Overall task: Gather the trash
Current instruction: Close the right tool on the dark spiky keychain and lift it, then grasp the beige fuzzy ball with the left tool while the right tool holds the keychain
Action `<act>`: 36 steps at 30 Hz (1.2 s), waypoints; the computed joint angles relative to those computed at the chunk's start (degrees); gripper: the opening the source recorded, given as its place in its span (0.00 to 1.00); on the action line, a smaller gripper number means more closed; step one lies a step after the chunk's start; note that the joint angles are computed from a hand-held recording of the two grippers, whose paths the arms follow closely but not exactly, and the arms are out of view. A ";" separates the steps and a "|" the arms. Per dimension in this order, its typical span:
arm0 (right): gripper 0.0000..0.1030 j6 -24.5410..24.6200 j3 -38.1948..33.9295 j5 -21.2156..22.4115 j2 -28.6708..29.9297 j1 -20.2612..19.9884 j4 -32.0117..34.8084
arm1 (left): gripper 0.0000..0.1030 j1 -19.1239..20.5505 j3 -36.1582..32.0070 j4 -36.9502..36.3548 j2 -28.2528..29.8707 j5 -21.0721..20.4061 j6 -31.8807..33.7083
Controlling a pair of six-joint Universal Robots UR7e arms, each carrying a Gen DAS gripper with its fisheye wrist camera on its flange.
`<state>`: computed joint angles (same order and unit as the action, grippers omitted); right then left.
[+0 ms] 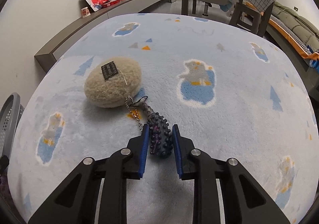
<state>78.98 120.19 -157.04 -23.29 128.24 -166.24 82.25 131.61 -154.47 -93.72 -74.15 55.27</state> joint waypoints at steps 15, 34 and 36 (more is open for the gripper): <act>0.21 3.95 4.48 1.50 -1.87 2.71 -4.04 | 0.90 -6.30 4.44 3.37 -2.64 -0.37 -4.58; 0.23 1.61 1.34 1.72 -0.66 1.46 3.43 | 0.90 -12.40 7.98 0.08 0.69 0.50 -8.80; 0.20 0.67 1.81 1.88 -0.66 1.53 1.58 | 0.90 -12.80 8.12 -0.13 1.37 0.57 -9.30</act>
<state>79.65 122.00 -155.16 -23.95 129.77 -164.66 69.46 139.73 -154.61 -92.35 -73.58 45.97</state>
